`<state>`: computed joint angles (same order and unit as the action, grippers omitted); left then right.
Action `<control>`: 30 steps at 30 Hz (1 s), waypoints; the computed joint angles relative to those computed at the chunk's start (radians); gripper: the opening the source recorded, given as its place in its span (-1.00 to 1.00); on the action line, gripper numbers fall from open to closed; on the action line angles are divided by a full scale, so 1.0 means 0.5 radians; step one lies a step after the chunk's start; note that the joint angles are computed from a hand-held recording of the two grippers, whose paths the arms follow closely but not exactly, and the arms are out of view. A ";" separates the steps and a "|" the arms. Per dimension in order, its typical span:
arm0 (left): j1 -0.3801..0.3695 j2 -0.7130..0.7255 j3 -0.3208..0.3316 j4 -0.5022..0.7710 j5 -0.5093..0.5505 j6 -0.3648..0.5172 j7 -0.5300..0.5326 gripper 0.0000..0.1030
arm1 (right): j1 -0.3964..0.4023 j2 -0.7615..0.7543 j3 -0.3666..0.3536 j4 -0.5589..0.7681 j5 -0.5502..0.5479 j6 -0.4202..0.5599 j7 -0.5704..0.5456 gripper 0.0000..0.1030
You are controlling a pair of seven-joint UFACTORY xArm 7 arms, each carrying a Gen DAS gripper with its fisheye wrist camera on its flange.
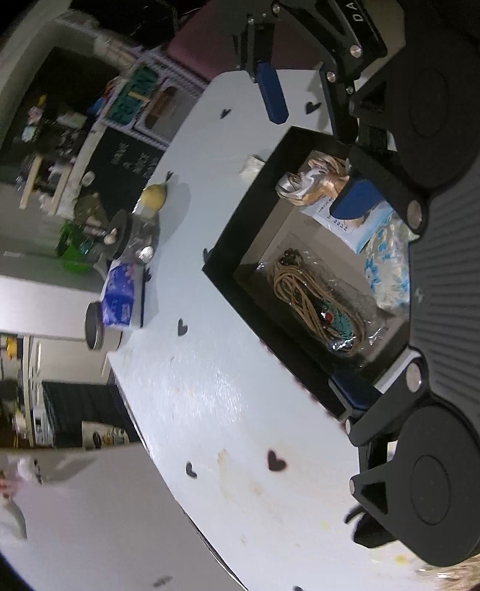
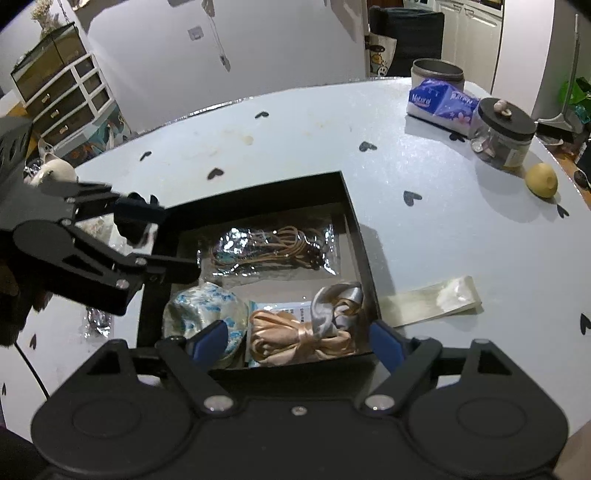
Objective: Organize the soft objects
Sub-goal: 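Open both tools in the box and lift them away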
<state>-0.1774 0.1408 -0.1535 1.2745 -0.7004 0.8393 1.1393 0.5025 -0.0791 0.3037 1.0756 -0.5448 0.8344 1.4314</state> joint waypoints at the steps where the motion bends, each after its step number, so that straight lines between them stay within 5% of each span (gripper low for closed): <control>1: 0.005 -0.034 0.003 -0.028 -0.023 -0.004 -0.020 0.80 | 0.003 -0.016 0.006 -0.003 -0.018 0.010 0.022 0.64; 11: -0.027 -0.429 0.115 -0.317 -0.258 -0.018 -0.036 0.83 | 0.002 -0.134 0.103 -0.003 -0.204 0.103 0.214 0.64; 30: -0.153 -1.000 0.350 -0.801 -0.324 -0.210 -0.322 1.00 | 0.079 -0.207 0.290 0.044 -0.470 0.343 0.534 0.70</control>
